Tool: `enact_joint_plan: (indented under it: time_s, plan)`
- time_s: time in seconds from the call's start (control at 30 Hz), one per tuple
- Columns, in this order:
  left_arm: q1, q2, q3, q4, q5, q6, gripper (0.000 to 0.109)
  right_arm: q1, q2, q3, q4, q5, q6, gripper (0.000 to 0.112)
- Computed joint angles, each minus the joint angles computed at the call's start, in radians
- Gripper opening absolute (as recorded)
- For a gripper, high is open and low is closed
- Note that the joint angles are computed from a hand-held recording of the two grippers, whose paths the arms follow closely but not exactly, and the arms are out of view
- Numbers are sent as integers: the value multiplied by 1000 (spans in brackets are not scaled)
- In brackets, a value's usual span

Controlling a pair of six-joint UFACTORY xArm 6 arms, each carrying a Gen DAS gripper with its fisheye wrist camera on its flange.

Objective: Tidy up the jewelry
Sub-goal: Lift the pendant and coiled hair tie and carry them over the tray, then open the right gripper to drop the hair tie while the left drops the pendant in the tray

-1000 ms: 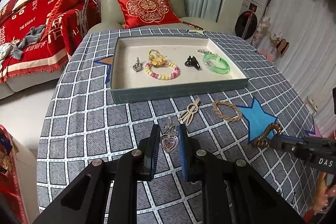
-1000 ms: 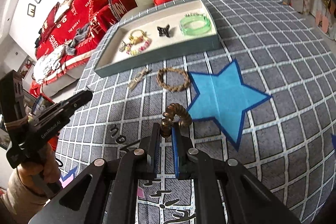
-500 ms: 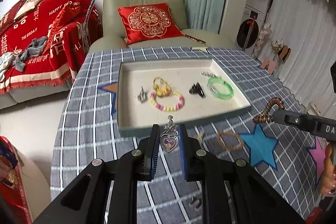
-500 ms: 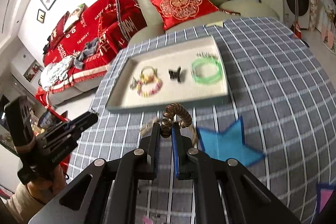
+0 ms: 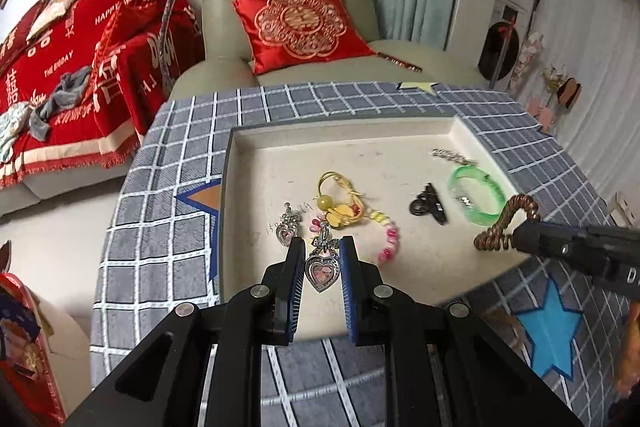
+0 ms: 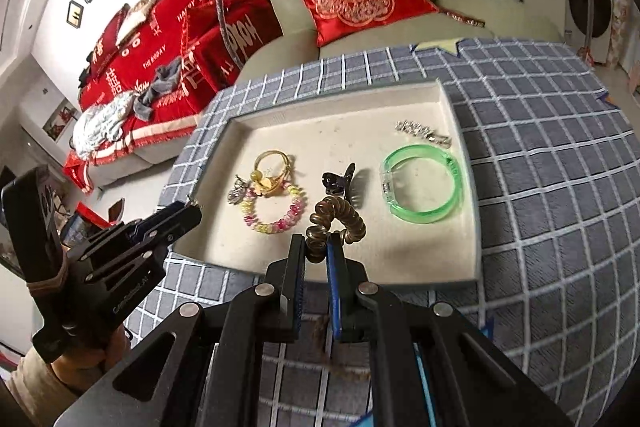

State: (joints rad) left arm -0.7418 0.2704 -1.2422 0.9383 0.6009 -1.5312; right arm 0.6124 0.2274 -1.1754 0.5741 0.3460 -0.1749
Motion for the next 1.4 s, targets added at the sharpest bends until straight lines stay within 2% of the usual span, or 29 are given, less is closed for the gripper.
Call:
enact_joint_plan:
  time_s: [0.17,0.53,0.9,0.93,1.0,1.03,1.07,1.4]
  plan:
    - [22,71,-60,-46,0,51,32,-13,95,-90,1,44,12,12]
    - [46,153,-130,-103,32,86,33,-34,220,-224,-64,63,82,12]
    - [25,179,-172,-94,94,112,33,-45,247,-250,-100,121,131,13]
    - [25,178,-172,-97,95,112,33,-47,245,-252,-98,131,132,16]
    - [24,179,-175,-106,100,115,33,-50,236,-252,-86,141,127,41]
    - [24,180,-178,-110,102,117,33,-50,230,-248,-64,140,110,57]
    - [24,181,-180,-115,103,119,33,-49,224,-243,-63,136,109,62]
    - [16,178,-189,-109,111,121,33,-46,108,-132,50,67,49,62]
